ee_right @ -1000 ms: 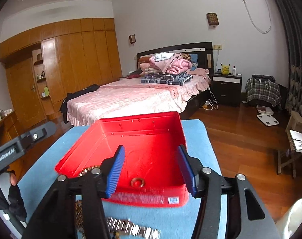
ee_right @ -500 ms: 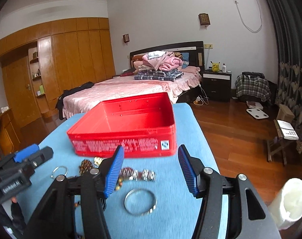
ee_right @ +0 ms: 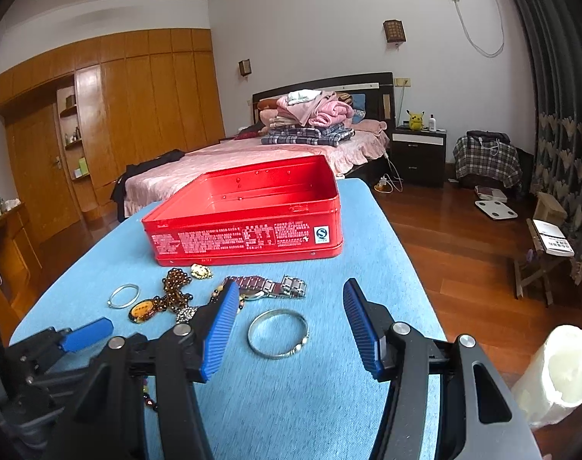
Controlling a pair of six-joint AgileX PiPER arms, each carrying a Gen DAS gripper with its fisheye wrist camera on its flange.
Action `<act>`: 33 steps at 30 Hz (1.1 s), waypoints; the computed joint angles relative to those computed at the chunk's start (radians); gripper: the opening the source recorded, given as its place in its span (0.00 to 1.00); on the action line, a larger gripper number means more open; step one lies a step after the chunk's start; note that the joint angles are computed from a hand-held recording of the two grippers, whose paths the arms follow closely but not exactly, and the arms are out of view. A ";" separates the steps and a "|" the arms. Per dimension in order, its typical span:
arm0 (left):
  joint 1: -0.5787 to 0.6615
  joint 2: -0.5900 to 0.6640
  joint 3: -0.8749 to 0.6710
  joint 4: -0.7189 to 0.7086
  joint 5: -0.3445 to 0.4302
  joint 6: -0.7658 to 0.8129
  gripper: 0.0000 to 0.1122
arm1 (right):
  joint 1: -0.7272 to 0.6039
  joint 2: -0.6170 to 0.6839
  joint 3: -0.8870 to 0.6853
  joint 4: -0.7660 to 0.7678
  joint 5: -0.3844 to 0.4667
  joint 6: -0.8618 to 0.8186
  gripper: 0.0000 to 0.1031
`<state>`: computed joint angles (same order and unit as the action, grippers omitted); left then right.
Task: Organize jewelry
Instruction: 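Grasp the multicolored bead bracelet with the left tool while the right tool approaches the silver bangle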
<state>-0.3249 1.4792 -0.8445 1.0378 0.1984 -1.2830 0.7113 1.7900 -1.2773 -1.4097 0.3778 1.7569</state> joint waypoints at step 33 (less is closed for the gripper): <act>-0.001 0.037 0.019 0.330 0.028 -0.376 0.06 | -0.016 0.072 -0.067 0.329 -0.001 -0.330 0.54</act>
